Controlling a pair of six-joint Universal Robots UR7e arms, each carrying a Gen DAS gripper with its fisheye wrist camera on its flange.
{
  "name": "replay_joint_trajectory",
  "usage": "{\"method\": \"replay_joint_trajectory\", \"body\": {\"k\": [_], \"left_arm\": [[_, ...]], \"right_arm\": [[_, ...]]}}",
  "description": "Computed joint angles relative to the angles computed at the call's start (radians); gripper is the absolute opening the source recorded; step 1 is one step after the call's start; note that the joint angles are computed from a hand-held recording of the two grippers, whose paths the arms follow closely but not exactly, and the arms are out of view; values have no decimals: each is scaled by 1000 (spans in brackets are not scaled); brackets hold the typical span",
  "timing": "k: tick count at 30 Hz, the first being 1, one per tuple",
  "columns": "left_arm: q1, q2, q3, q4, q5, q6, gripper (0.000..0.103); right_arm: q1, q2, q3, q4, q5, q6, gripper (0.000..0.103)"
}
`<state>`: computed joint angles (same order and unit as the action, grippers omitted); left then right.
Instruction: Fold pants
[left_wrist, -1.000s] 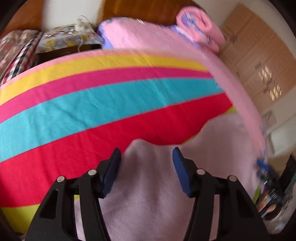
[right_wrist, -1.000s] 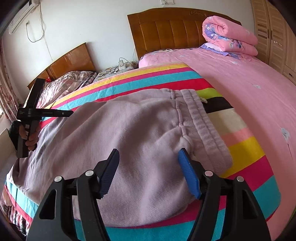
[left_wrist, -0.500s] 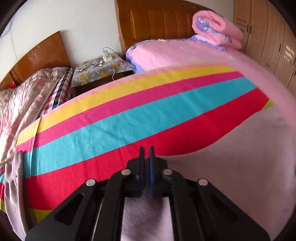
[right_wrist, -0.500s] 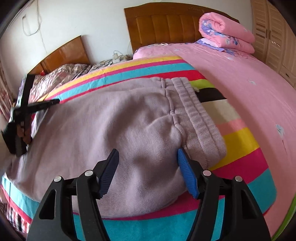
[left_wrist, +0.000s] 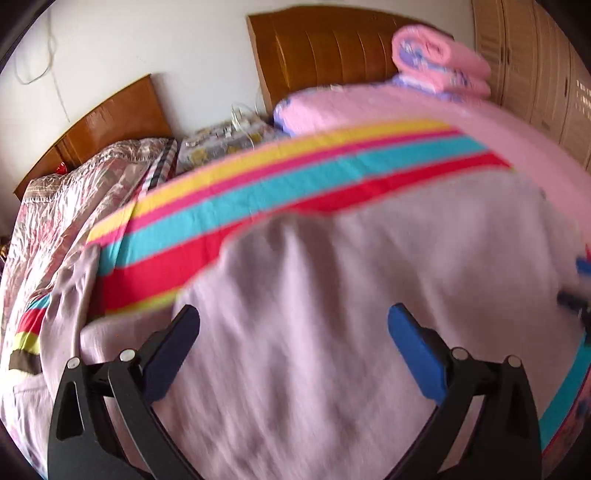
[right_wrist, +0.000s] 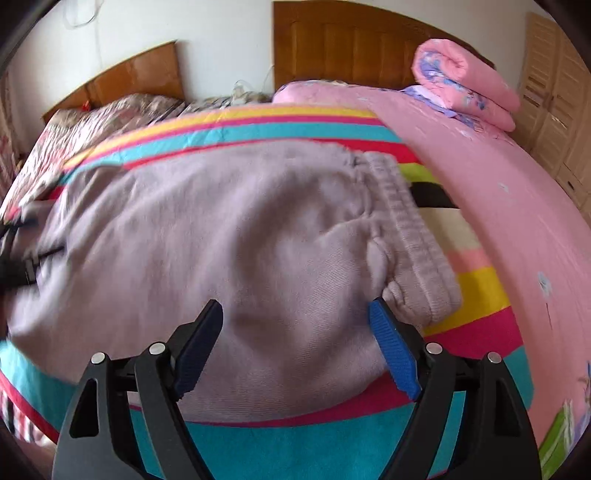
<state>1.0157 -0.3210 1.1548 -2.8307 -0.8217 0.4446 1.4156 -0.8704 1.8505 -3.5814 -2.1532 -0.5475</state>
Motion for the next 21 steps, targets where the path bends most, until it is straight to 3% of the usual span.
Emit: {"method": "replay_joint_trajectory", "body": {"k": [2,5,7,10,13,15,18,21], "left_arm": [[-10,-19,73,-4,58,-7,102],[0,-48,152,-52,29,5,102],[15,-72,181,-37,1,-23,102],[33,-147,251,-28,-86,-120,101],[54,-287,401,-212,-245,-97,102],[68,-378,509,-402,-276,-29,102],[112,-457,563,-556,-146,-17,102],[199,-517,550,-537,-13,-161,102]], "right_arm": [[18,-7,12,-36,26,-10,79],[50,-1,22,-30,79,-72,80],[65,37,-11,13,17,-116,81],[59,72,-53,107,-96,-77,82],[57,66,-62,136,-93,-18,82],[84,98,-99,82,-131,-59,82],[117,113,-122,50,-58,-82,82],[162,149,-185,131,37,-96,82]]}}
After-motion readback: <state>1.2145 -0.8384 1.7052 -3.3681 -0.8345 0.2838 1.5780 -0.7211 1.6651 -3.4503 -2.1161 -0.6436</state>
